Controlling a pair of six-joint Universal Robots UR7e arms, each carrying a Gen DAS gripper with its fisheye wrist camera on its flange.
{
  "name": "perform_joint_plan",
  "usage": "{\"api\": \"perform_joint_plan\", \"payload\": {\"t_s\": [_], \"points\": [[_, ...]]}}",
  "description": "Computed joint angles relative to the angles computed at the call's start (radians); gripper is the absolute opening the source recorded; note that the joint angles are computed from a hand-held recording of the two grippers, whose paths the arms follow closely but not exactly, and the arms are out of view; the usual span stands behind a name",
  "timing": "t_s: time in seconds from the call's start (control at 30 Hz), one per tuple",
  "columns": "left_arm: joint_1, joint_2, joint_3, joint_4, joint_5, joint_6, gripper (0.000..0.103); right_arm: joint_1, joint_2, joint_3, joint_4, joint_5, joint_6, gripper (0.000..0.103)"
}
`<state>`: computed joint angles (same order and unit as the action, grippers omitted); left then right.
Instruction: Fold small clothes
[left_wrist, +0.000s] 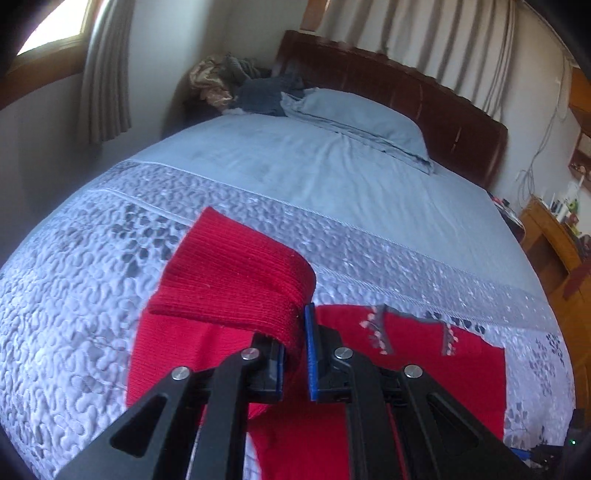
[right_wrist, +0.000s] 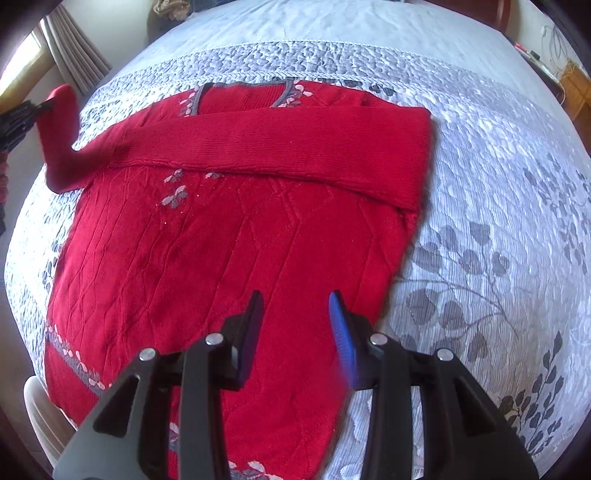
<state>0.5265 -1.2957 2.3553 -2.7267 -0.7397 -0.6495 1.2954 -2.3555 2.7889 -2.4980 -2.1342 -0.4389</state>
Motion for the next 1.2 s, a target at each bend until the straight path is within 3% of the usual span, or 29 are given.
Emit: {"api": "perform_joint_plan", "payload": {"t_s": [0.23,0.47,0.53,0.63,0.7,0.77,0.83,1.0,1.1,1.2], "points": [[-0.068,0.215,-0.020,-0.128,-0.140,-0.023,0.009,-0.085,-0.100,0.007,0.056,0.056,-0.051,0.037],[-0.093,0.379,-0.064,-0.186,-0.190,-0.042,0.009,-0.147,-0.172,0.015,0.097,0.094,-0.091,0.037],[-0.087,0.422,-0.087,-0.167,-0.227,-0.044,0.010,-0.172,-0.196,0.015,0.117,0.109,-0.100,0.037],[-0.068,0.457,-0.117,-0.050,-0.255,-0.071,0.019,-0.182,-0.199,0.018,0.118,0.106,-0.099,0.039],[-0.062,0.449,-0.112,-0.005,-0.283,-0.083,0.030,-0.178,-0.197,0.018,0.121,0.096,-0.098,0.040],[-0.067,0.400,-0.084,0.022,-0.307,-0.094,0.054,-0.171,-0.189,0.019,0.114,0.085,-0.098,0.040],[-0.083,0.307,-0.023,0.016,-0.302,-0.087,0.063,-0.157,-0.165,0.016,0.102,0.073,-0.080,0.040],[-0.065,0.082,0.063,0.155,-0.197,-0.115,0.066,-0.077,-0.053,-0.002,0.068,0.069,0.019,0.040],[-0.004,0.021,0.046,0.325,-0.107,-0.174,0.064,0.012,0.080,-0.007,0.011,0.049,0.092,0.040],[0.087,0.011,0.026,0.375,-0.119,-0.172,0.063,0.040,0.213,-0.010,-0.039,0.028,0.152,0.040]]}}
